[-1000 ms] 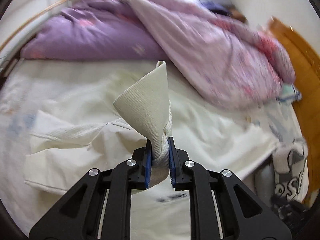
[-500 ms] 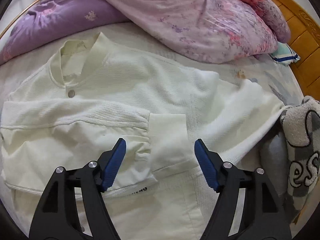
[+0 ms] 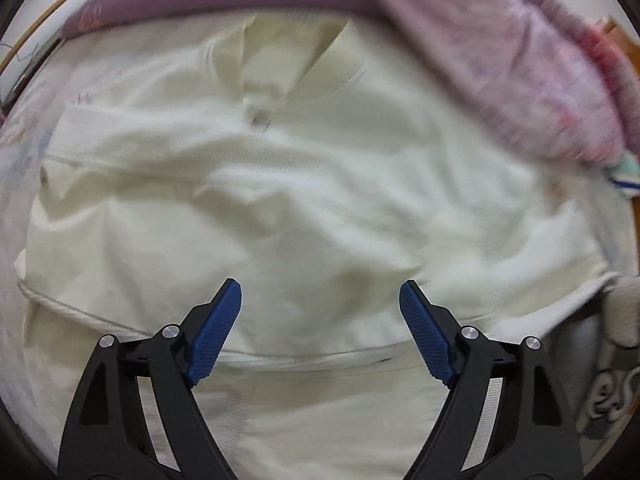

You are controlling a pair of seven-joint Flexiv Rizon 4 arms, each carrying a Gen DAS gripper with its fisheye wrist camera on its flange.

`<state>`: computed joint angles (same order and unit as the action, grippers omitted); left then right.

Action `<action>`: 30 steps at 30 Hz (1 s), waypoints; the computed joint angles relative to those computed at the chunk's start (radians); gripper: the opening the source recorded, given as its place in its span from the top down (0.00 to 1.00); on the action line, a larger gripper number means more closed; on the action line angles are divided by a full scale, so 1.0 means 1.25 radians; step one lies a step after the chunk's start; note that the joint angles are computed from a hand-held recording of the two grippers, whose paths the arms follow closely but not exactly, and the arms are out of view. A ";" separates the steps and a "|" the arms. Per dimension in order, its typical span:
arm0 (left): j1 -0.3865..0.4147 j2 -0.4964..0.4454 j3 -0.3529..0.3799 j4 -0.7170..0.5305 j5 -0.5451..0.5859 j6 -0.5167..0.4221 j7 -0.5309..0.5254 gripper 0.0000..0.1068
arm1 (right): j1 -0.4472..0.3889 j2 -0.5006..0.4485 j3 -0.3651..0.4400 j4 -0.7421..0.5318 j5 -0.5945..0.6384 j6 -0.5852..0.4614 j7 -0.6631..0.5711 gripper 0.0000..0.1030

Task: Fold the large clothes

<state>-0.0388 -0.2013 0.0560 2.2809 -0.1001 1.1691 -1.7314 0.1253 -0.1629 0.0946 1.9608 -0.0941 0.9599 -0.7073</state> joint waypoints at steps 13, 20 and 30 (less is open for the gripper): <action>-0.019 -0.063 0.013 -0.044 0.059 -0.065 -0.035 0.23 | -0.047 -0.139 -0.017 -0.156 0.112 -0.362 -0.014 0.57; -0.008 -0.055 0.005 -0.032 0.042 -0.064 -0.020 0.23 | -0.045 -0.118 -0.015 -0.131 0.098 -0.369 -0.008 0.58; 0.023 -0.031 -0.035 0.003 -0.101 -0.051 0.092 0.23 | -0.029 -0.075 -0.011 -0.094 0.069 -0.421 -0.001 0.56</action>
<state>-0.0105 -0.2405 0.0128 2.2849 -0.2267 1.1059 -1.6169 0.0891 -0.2570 0.0809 1.8432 -0.0074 0.4341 -0.7082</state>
